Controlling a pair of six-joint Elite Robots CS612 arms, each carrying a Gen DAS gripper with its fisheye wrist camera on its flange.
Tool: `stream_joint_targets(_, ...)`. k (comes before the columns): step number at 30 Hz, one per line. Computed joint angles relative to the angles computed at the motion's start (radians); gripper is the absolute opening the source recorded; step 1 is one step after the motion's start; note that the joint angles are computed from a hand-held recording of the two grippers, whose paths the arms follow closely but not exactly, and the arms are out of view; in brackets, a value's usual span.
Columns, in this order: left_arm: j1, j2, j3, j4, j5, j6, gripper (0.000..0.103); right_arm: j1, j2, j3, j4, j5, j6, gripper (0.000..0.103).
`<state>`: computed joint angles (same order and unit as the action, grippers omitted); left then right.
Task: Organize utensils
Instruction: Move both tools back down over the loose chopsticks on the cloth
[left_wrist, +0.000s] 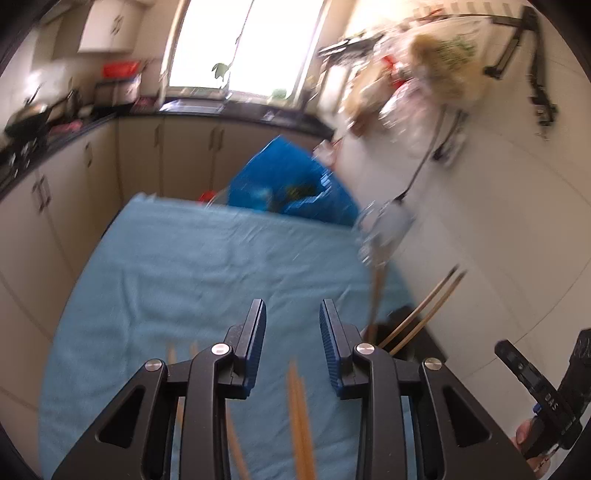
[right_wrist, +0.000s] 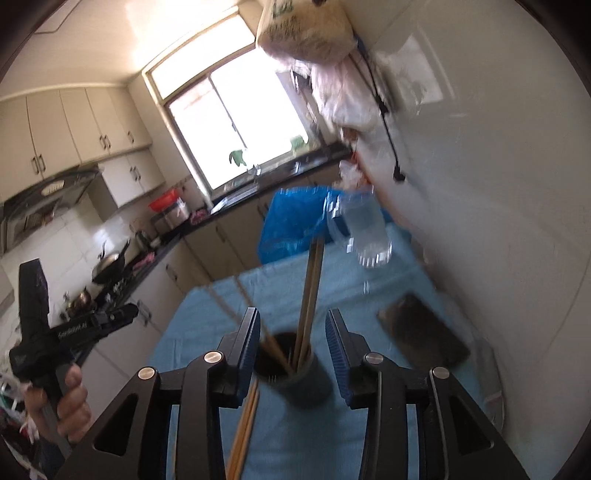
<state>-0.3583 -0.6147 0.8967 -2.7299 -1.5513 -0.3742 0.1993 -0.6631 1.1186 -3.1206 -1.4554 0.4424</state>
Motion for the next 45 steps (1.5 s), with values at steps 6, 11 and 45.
stream_joint_targets(6,0.034,0.033,-0.01,0.17,-0.06,-0.06,0.028,0.014,0.008,0.031,0.087,0.053,-0.01,0.04)
stream_joint_targets(11,0.049,0.117,-0.139,0.34,-0.131,-0.076,0.025,0.021,0.012,0.027,0.118,0.075,-0.025,0.04)
stream_joint_targets(45,0.062,0.056,0.03,0.265,-0.131,-0.078,0.007,0.107,0.304,-0.558,0.747,0.103,-0.238,0.023)
